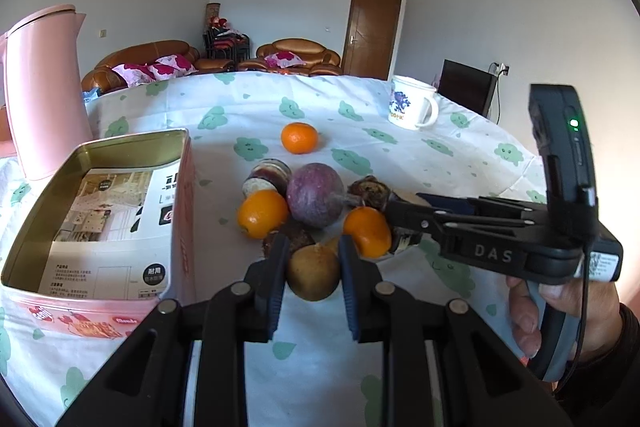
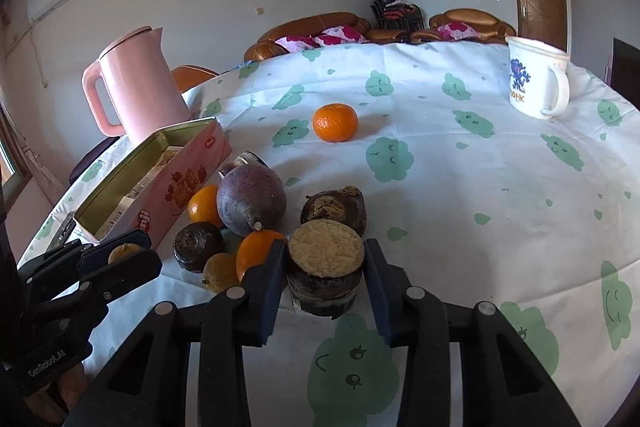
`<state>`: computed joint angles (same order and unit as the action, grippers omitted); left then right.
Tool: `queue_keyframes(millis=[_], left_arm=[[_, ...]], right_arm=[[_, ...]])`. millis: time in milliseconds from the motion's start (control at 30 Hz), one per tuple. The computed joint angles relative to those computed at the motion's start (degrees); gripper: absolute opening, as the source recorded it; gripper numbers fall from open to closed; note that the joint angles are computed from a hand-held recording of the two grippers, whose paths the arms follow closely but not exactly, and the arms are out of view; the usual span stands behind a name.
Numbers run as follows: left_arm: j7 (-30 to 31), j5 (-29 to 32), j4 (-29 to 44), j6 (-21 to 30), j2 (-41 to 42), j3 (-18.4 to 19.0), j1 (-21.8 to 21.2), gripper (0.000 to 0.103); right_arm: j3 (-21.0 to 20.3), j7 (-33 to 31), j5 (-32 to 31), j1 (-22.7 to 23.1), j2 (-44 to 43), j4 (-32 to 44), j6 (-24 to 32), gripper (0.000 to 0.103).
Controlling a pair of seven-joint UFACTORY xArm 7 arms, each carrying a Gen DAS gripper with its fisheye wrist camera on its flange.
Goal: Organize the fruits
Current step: 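Carry the tan fruit with the left tool while the right tool carries the jar over the tin box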
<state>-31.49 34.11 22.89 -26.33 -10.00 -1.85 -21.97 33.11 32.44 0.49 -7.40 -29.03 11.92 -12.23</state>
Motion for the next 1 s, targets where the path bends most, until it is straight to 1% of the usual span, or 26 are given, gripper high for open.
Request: queue_keyframes(millis=[133, 200, 300, 433, 567, 633, 667, 800, 1000], left_arm=[[3.9, -5.3, -1.1, -0.9, -0.7, -2.3, 1.3, 0.026], [5.7, -7.7, -1.4, -1.2, -1.1, -3.0, 1.5, 0.026], [8.9, -11.9, -1.9, -1.5, -1.5, -4.5, 1.9, 0.026], [11.5, -15.7, -2.2, -1.9, -1.7, -5.3, 1.7, 0.026], [13.5, -18.2, -2.6, -2.3, -2.0, -5.6, 1.5, 0.026], [15.7, -21.1, -2.9, -2.5, -2.4, -7.0, 2.1, 0.026], [16.3, -21.8, -3.1, -2.6, -2.6, -7.0, 2.1, 0.026], [17.4, -23.6, -3.2, -2.7, -3.1, -6.7, 2.2, 0.027], [18.0, -24.5, -3.3, -3.0, -3.6, -5.8, 2.6, 0.026]], right_arm=[[3.3, 1.2, 1.1, -2.3, -2.2, -1.2, -1.8, 0.040], [3.8, 1.2, 1.3, -2.7, -2.7, -1.5, -2.5, 0.040], [5.6, 1.3, 1.7, -3.9, -3.6, -1.8, -3.3, 0.040], [8.7, 1.5, 2.3, -6.0, -5.5, -2.0, -4.1, 0.040], [9.2, 1.2, 1.9, -6.0, -6.5, -2.0, -4.2, 0.040], [9.6, 1.1, 1.6, -6.2, -6.8, -1.7, -4.0, 0.040], [9.7, 1.1, 1.4, -6.1, -6.9, -1.6, -4.1, 0.040], [9.8, 0.8, 0.7, -5.9, -7.0, -1.0, -4.1, 0.040], [10.4, -0.3, 0.1, -6.6, -6.0, 0.7, -4.5, 0.040]])
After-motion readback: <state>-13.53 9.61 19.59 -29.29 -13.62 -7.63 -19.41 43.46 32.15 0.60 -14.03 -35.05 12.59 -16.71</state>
